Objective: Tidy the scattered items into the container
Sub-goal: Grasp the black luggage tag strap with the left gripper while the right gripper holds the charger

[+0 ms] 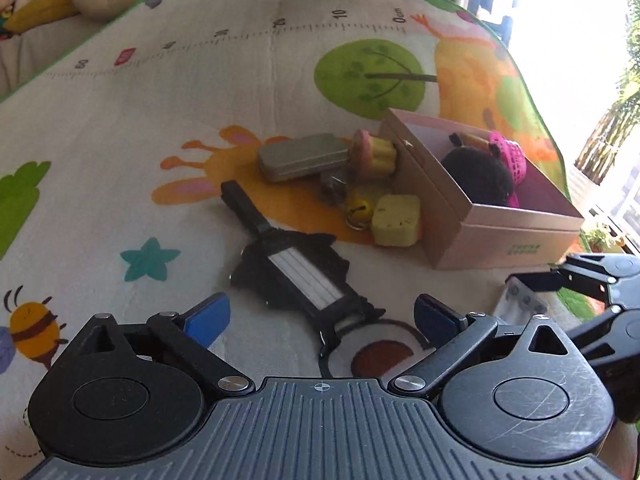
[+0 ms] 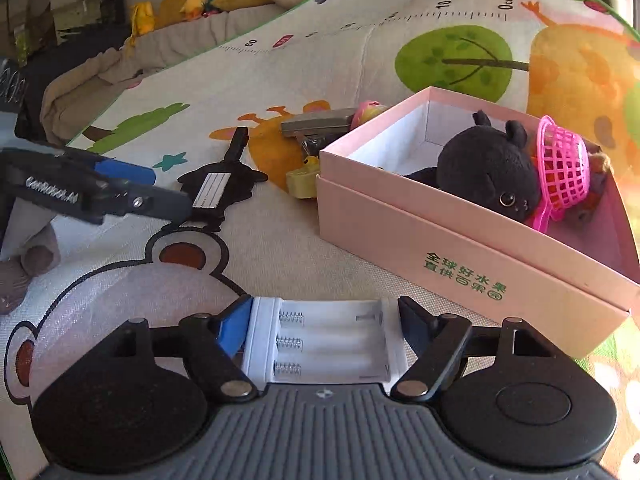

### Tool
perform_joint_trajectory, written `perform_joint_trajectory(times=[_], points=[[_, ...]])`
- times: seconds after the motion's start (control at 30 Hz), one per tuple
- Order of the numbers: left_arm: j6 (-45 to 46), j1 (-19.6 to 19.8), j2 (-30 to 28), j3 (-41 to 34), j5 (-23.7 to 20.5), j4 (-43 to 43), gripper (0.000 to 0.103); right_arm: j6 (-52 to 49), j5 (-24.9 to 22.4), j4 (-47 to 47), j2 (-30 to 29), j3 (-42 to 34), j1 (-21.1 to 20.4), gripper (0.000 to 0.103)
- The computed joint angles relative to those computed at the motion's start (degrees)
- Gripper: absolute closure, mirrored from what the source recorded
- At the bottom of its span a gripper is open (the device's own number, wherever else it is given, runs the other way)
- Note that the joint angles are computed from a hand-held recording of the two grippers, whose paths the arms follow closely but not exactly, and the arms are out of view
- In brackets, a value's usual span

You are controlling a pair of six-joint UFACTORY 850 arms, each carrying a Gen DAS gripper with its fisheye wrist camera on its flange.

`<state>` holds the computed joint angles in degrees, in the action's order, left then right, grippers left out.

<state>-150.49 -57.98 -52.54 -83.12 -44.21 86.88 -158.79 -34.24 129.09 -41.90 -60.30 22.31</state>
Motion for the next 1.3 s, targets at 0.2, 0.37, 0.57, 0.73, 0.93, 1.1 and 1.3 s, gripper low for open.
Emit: perform_joint_trajectory(times=[0.2, 0.37, 0.57, 0.73, 0.93, 1.1, 1.3], points=[[12.0, 3.5, -3.8, -7.2, -3.3, -8.1, 0.002, -6.4, -2.4, 7.0, 3.5, 7.3, -2.6, 0.026], [3.9, 7.1, -3.0, -4.4, 1.6, 3.3, 0.002, -6.2, -5.1, 10.2, 5.6, 11.9, -5.3, 0.022], [-4.0, 7.4, -3.2, -3.1, 12.1, 22.5, 0.002, -4.9, -7.9, 10.9, 6.1, 13.9, -6.8, 0.017], [-4.0, 5.2, -2.6, -2.4, 15.8, 28.4, 0.002, -7.2, -9.1, 11.5, 6.4, 14.9, -7.0, 0.01], [-10.6, 2.3, -1.7, -0.8, 19.2, 40.4, 0.002, -12.0, -10.4, 13.3, 6.8, 16.6, -6.3, 0.008], [3.6, -1.9, -1.9, -2.5, 14.7, 21.9, 0.001, -16.1, -10.5, 13.3, 7.4, 16.8, -6.3, 0.0], [5.3, -4.5, -1.3, -2.1, 12.0, 13.1, 0.0, -10.1, -5.4, 5.4, 6.1, 13.4, -6.4, 0.01]])
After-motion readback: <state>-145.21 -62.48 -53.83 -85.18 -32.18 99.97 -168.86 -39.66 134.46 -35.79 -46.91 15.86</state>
